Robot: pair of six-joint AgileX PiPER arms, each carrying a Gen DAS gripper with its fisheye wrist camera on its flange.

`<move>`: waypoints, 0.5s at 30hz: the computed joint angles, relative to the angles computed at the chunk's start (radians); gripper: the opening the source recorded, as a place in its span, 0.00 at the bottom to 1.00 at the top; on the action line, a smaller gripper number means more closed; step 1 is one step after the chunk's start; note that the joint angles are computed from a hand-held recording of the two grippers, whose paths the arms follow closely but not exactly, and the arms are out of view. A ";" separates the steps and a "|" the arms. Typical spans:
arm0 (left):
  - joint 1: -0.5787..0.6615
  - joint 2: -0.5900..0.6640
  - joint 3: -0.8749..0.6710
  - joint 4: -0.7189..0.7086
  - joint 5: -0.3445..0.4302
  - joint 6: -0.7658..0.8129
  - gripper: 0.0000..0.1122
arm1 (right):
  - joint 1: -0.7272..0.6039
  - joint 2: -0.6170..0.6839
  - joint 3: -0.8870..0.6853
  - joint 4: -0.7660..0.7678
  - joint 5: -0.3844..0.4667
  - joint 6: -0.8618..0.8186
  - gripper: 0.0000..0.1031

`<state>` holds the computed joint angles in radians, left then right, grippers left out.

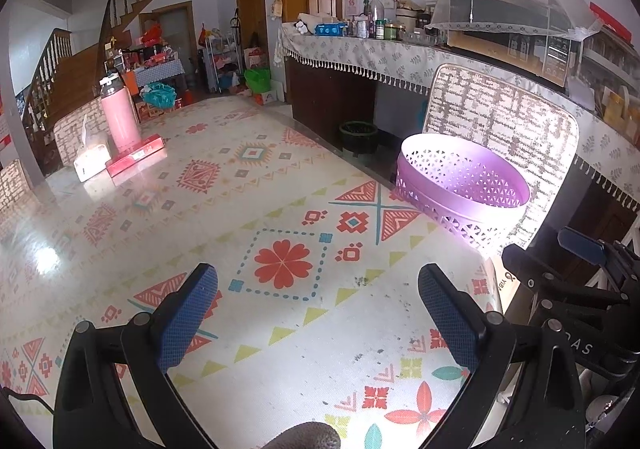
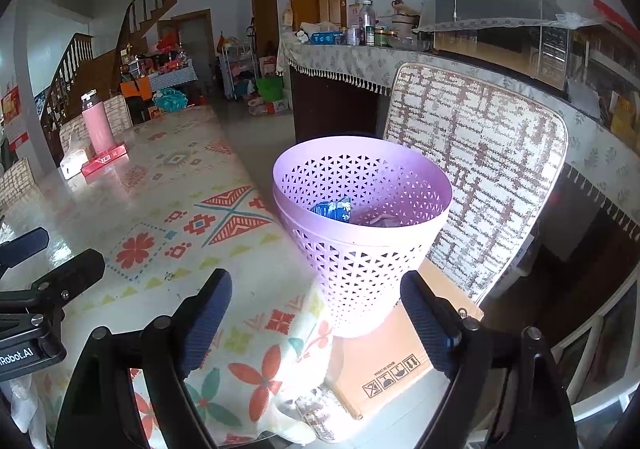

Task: Collect trash

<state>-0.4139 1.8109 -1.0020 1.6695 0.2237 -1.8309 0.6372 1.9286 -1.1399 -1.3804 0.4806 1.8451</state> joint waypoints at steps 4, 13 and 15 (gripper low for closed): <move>-0.003 0.008 0.009 0.050 -0.003 -0.052 0.89 | -0.004 -0.002 0.004 -0.004 -0.003 0.005 0.87; -0.001 0.023 -0.017 -0.103 -0.038 0.110 0.89 | -0.018 -0.003 0.011 -0.009 -0.008 0.021 0.87; -0.001 0.024 -0.017 -0.129 -0.045 0.137 0.89 | -0.023 -0.005 0.017 -0.011 -0.009 0.029 0.87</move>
